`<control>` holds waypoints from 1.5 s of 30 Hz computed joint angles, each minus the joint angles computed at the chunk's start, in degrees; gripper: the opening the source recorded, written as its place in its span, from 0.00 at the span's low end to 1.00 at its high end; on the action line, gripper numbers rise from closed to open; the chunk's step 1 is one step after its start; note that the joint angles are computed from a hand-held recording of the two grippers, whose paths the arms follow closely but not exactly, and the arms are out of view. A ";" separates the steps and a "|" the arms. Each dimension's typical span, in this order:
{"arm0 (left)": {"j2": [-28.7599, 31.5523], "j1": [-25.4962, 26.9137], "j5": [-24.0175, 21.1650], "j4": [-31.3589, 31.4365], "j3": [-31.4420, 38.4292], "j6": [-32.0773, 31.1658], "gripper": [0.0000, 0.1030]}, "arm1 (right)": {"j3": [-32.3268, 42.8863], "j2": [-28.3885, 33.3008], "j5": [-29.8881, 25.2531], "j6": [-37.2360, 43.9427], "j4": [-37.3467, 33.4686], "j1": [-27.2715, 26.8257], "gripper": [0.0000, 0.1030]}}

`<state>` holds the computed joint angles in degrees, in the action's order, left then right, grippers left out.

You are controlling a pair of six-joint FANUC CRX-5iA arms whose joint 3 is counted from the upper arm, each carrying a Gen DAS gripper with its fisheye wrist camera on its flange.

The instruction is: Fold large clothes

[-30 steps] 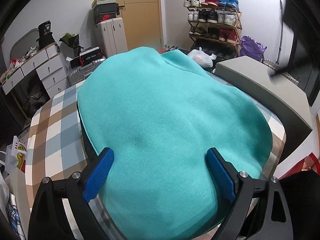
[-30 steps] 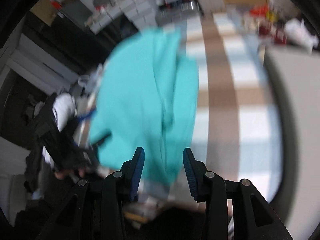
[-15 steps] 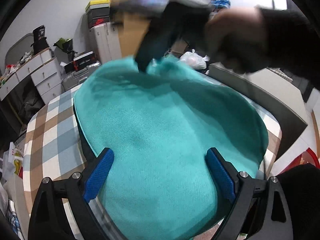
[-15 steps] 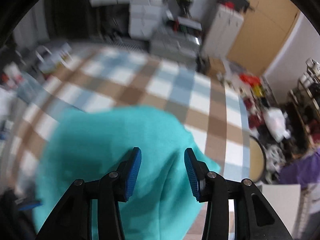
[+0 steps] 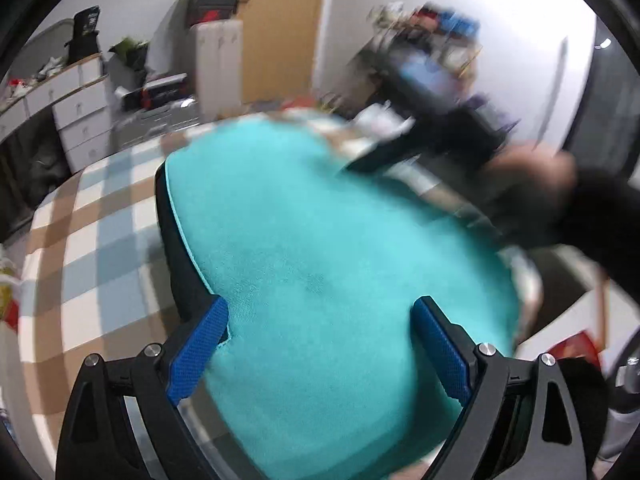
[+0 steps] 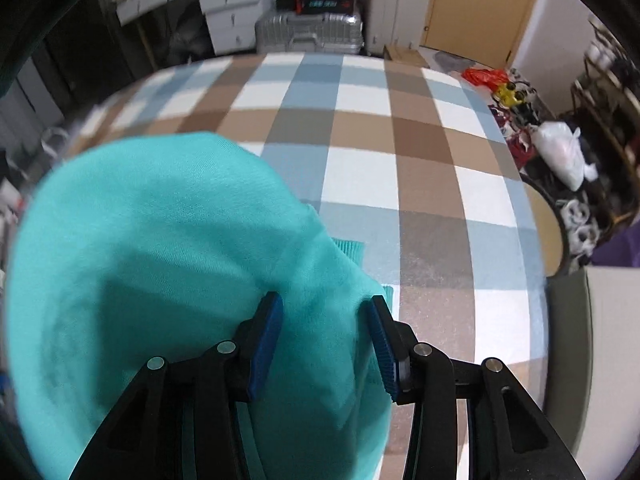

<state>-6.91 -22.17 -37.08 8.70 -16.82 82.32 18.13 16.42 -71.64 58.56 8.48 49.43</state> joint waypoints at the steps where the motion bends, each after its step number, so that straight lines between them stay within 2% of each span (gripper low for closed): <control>1: 0.25 -0.74 -0.07 -2.06 0.76 1.93 0.88 | -0.67 -1.69 0.75 -0.14 -1.20 -0.32 0.41; 4: 0.74 -1.16 -0.83 -2.33 1.54 2.88 0.88 | -4.43 -9.24 3.69 -0.71 -4.78 -0.08 0.40; 6: 0.69 -0.97 -0.52 -1.15 1.11 2.03 0.88 | -6.29 -13.39 2.92 0.27 -6.31 1.60 0.38; 8: 0.76 -0.79 -0.61 -0.56 1.13 1.89 0.88 | -8.38 -16.80 2.11 0.54 -7.68 3.76 0.32; 9: 0.88 -0.94 -0.63 -0.61 1.26 2.00 0.88 | -9.32 -17.97 1.30 0.11 -8.84 4.63 0.21; 10: 0.87 -1.06 -0.55 -0.05 1.13 1.31 0.88 | -9.93 -18.45 0.06 -0.72 -9.91 5.25 0.15; 11: 0.82 -1.40 -0.15 0.09 0.97 0.50 0.87 | -11.12 -18.66 -0.94 -2.36 -9.80 6.22 0.15; 13: -0.11 -1.18 0.45 -1.26 0.19 -0.46 0.88 | -15.58 -20.15 2.07 -5.14 -9.22 7.53 0.15; 15: -0.44 -1.24 1.09 -2.09 -0.08 -0.12 0.88 | -19.59 -21.81 7.29 -8.81 -9.64 7.65 0.16; 17: -0.87 0.24 1.10 1.98 -1.15 -3.81 0.88 | -21.10 -22.46 9.69 -11.06 -8.45 8.33 0.16; 20: -2.43 3.61 0.48 9.84 -3.80 -6.84 0.89 | -21.30 -23.27 10.51 -10.87 -8.71 8.31 0.16; 23: -4.65 7.58 0.68 15.48 -7.24 -5.43 0.89 | -19.94 -25.05 10.54 -10.53 -12.12 5.56 0.15; 25: -4.98 9.97 -0.34 18.35 -8.72 -4.14 0.89 | -21.98 -27.50 12.78 -13.58 -10.59 5.56 0.17; 26: -4.68 11.33 -1.20 21.37 -9.65 -4.99 0.89 | -21.59 -26.77 11.12 -14.45 -8.96 6.08 0.19; 27: -3.91 13.18 -2.81 27.40 -11.20 -7.69 0.89 | -20.72 -25.53 9.24 -13.55 -9.09 5.92 0.21; 29: -2.41 15.15 -5.44 35.66 -13.21 -9.71 0.89 | -21.48 -24.34 9.63 -12.13 -10.53 6.00 0.20; 32: -0.08 16.34 -8.77 43.15 -14.34 -11.41 0.90 | -22.34 -24.40 10.88 -14.41 -8.92 6.82 0.20; 35: 2.19 15.85 -10.65 45.80 -13.42 -12.71 0.92 | -20.74 -24.48 9.38 -10.76 -11.98 4.65 0.21; 36: 2.79 15.65 -11.13 45.40 -12.72 -12.18 0.96 | -20.44 -24.87 9.41 -10.01 -12.93 3.59 0.27; 37: 3.28 15.62 -11.67 45.00 -12.09 -11.80 0.96 | -20.62 -25.60 10.20 -9.76 -13.58 2.70 0.40; 38: 3.79 15.66 -12.27 45.42 -11.70 -11.93 0.96 | -21.21 -26.76 12.26 -9.42 -14.29 1.40 0.48; 39: 4.26 15.71 -12.81 45.85 -11.51 -11.84 0.97 | -22.07 -27.58 14.11 -9.43 -14.39 0.72 0.67; 40: 4.74 15.90 -13.61 46.60 -11.32 -11.99 0.97 | -22.67 -28.16 15.85 -9.25 -14.70 -0.09 0.79; 42: 5.73 16.29 -15.59 48.18 -11.30 -12.56 0.99 | -21.47 -27.04 16.90 -6.04 -19.29 -3.27 0.82; 45: 7.48 17.36 -19.02 52.07 -11.61 -14.84 0.99 | -17.74 -22.67 14.47 -1.73 -28.25 -8.13 0.82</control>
